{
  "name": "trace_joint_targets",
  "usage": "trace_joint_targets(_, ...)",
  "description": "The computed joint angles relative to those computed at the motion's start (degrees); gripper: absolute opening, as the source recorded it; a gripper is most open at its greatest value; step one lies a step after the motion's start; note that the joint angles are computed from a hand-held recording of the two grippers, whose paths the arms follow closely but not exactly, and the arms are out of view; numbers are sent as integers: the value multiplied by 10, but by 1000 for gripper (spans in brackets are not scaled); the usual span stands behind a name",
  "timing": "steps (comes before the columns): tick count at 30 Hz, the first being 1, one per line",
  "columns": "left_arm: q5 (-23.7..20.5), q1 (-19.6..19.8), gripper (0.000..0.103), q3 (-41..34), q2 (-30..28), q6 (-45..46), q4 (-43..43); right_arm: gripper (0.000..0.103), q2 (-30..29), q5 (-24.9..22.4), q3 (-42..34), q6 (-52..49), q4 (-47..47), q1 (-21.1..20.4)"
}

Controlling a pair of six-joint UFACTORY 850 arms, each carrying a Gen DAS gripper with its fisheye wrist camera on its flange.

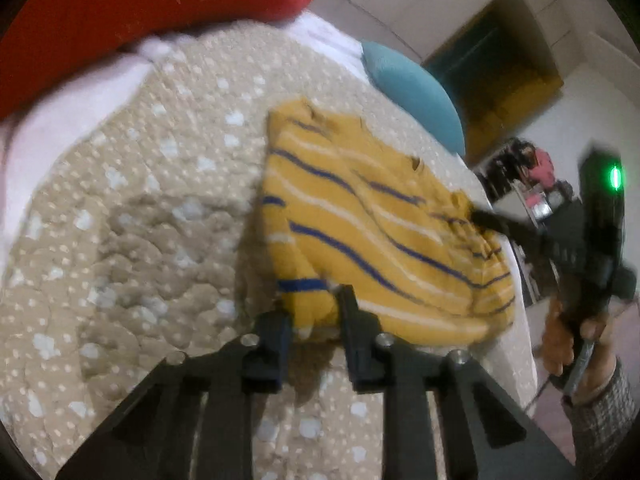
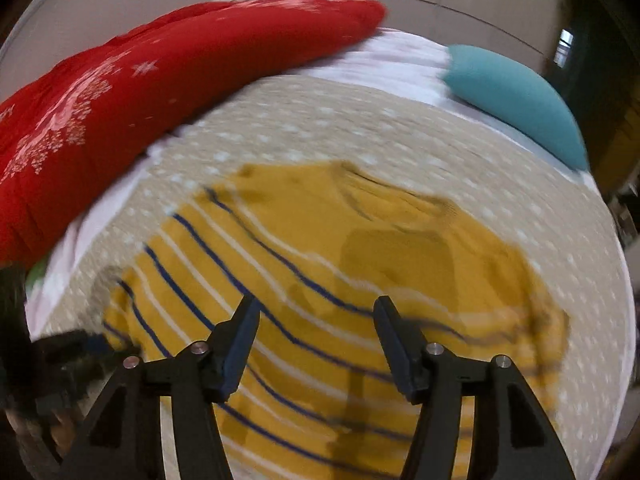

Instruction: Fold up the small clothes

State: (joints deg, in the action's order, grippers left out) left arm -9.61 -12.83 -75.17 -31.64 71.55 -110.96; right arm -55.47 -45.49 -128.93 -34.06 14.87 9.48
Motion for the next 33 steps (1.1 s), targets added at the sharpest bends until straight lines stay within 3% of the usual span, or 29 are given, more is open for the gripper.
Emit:
trace_joint_targets(3,144,-27,13,0,27,49,-36,64,46,51,76,-12,8,-30)
trace_joint_targets(4,181,-35,6,0,34,21,0,64,56,60,91,-13,16,-43)
trace_joint_targets(6,283,-62,7,6,46,-64,112,64,68,69,107,-6,36,-69)
trace_joint_targets(9,361,-76,5,19,55,-113,157,64,71,67,110,23,54,-106)
trace_joint_targets(11,333,-64,7,42,68,-209,227,64,67,56,103,42,59,-127)
trace_joint_targets(13,281,-48,23,58,78,-302,293,66,64,43,102,54,74,-146)
trace_joint_targets(15,281,-48,42,51,68,-299,282,71,66,39,111,56,87,-159)
trace_joint_targets(20,282,-52,57,34,55,-257,236,73,51,15,123,76,89,-166)
trace_joint_targets(21,278,-52,58,35,57,-269,242,67,45,7,120,73,95,-165)
trace_joint_targets(22,270,-49,58,36,56,-277,245,44,35,-11,111,60,113,-166)
trace_joint_targets(23,266,-48,58,39,58,-280,241,37,29,-25,105,52,125,-167)
trace_joint_targets(26,258,-40,60,48,62,-290,227,37,25,-7,103,78,112,-169)
trace_joint_targets(28,245,-31,66,57,66,-323,232,48,31,7,106,104,90,-170)
trace_joint_targets(33,230,-15,70,77,74,-393,256,53,115,93,203,52,133,-160)
